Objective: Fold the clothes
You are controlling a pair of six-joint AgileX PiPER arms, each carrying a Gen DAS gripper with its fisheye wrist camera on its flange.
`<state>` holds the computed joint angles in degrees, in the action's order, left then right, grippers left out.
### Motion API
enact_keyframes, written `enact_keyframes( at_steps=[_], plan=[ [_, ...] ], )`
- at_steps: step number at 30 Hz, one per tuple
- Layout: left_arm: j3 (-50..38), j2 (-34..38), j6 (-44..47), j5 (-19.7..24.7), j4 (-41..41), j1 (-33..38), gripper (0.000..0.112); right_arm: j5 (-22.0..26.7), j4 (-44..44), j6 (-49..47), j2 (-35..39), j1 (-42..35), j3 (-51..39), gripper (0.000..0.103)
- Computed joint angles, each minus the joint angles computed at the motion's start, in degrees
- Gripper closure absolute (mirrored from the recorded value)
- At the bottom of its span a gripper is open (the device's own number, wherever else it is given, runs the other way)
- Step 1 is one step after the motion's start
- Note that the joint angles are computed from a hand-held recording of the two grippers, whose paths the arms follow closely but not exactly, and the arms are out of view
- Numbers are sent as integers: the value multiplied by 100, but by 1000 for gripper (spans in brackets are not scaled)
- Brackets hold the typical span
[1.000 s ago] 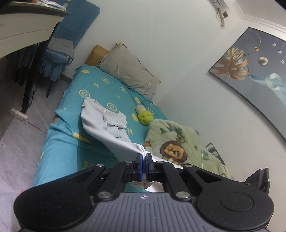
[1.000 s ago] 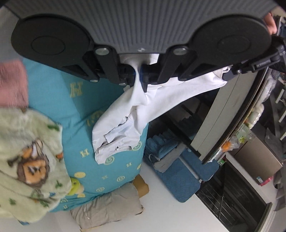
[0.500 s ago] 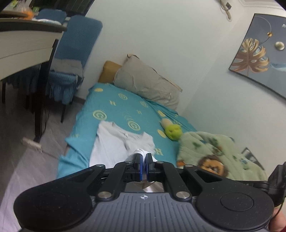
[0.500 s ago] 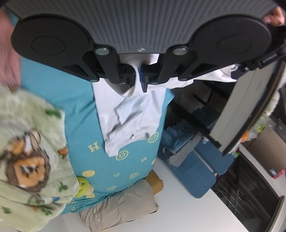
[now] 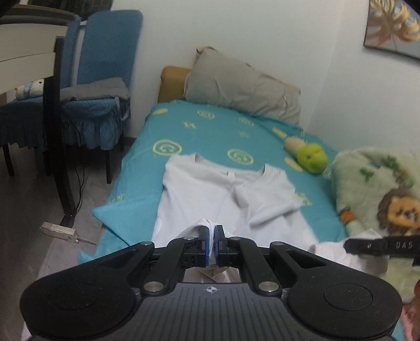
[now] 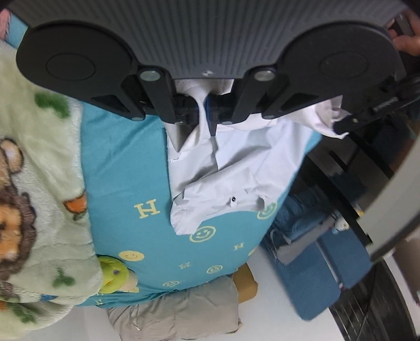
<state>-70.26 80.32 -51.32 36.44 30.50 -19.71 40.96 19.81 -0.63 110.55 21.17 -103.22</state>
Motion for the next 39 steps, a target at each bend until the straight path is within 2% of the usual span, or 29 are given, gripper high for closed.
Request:
enact_keyframes(
  at_steps=[2, 5, 10, 12, 13, 14, 15, 16, 17, 20, 23, 27, 35, 39],
  plan=[
    [34, 171, 184, -117, -133, 130, 108, 76, -575, 309, 227, 179, -248, 93],
    [59, 402, 418, -208, -254, 301, 106, 110, -997, 442, 454, 277, -375, 93],
    [56, 528, 388, -191, -261, 355, 103, 291, -923, 459, 726, 195, -603, 93],
    [15, 502, 398, -95, -224, 285, 96, 401, -921, 375, 783, 209, -714, 87],
    [-9, 483, 398, -33, -191, 235, 87, 335, -832, 325, 714, 208, -623, 72],
    [-25, 457, 380, 21, -147, 182, 70, 269, -740, 272, 644, 207, -531, 54],
    [-27, 418, 320, 61, -78, 123, 61, 204, -647, 217, 575, 207, -441, 44],
    [-25, 378, 218, 110, 43, 48, 47, 142, -551, 160, 507, 206, -353, 26],
    [-10, 332, 41, 173, 269, -62, 41, 72, -470, 108, 434, 210, -261, 13],
    [35, 161, -359, 388, 806, -364, 26, -417, -726, 139, 21, 360, 226, 13],
    [67, -89, -619, 648, 987, -643, 17, -784, -739, 148, -357, 416, 630, 13],
    [119, -473, -844, 1036, 1095, -1091, 13, -1043, -890, 349, -853, 487, 1102, 13],
    [188, -1150, -1491, 2226, 942, -2164, 12, -1344, -1367, 814, -1758, 698, 2067, 13],
    [318, -1299, -2083, 2728, 1383, -2827, 12, -1476, -1754, 1239, -2119, 795, 2451, 13]
  ],
)
